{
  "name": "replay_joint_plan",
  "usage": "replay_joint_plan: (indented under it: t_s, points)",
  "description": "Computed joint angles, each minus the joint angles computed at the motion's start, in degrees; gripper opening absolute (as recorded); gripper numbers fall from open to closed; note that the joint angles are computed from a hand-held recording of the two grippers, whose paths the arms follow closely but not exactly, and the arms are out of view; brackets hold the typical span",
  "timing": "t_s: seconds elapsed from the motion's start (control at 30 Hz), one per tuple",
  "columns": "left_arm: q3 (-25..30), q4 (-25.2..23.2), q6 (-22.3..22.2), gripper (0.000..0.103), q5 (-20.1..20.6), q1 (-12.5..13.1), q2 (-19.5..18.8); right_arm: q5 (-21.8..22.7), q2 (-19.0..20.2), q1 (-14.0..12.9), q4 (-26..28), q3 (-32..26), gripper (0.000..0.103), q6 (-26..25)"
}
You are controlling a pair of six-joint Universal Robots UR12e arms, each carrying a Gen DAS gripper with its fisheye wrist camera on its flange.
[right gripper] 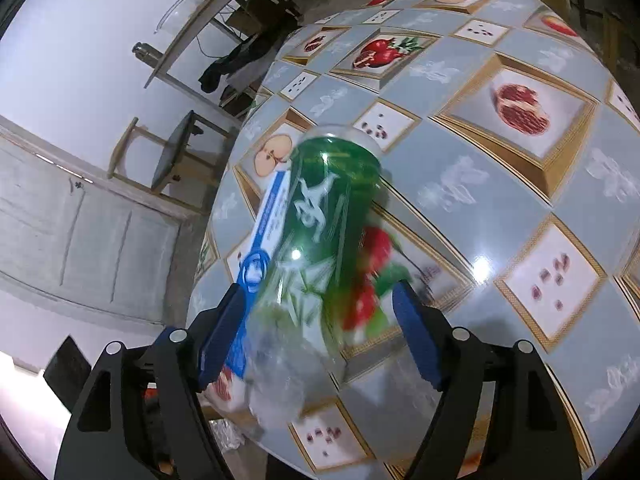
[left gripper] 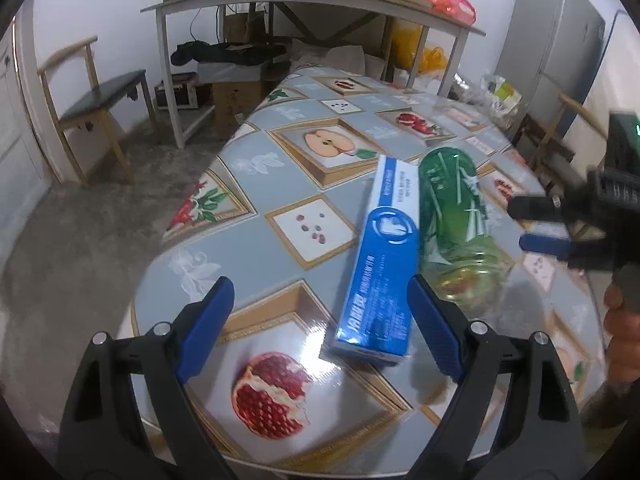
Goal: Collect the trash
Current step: 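Grasp the green plastic bottle with the right gripper, then grasp the blue toothpaste box with the left gripper while the right gripper holds the bottle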
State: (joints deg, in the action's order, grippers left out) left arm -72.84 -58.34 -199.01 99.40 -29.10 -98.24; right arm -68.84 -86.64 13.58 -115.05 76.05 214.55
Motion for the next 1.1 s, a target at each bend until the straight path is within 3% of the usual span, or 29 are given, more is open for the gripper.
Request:
replay_joint_plan:
  t_s: [0.5,0.6,0.73,1.1]
  points:
    - [0.42,-1.01,0.94,0.084,1.94,-0.6,-0.84,1.92,3.93,0.83,3.19,-2.93,0.075,-0.46]
    - [0.38,-0.9,0.95,0.084,2.03,-0.67,-0.83,2.03,4.05,0.87,2.97,-2.85,0.074,-0.43]
    - [0.35,-0.92,0.87,0.084,1.93,-0.65,-0.79,2.29,4.0,0.82,2.79,-2.61,0.065,-0.39]
    - [0.53,-1.37,1.18,0.084,1.68,-0.78,-0.79,2.8,3.09,0.36,1.76,-1.27,0.063,-0.97]
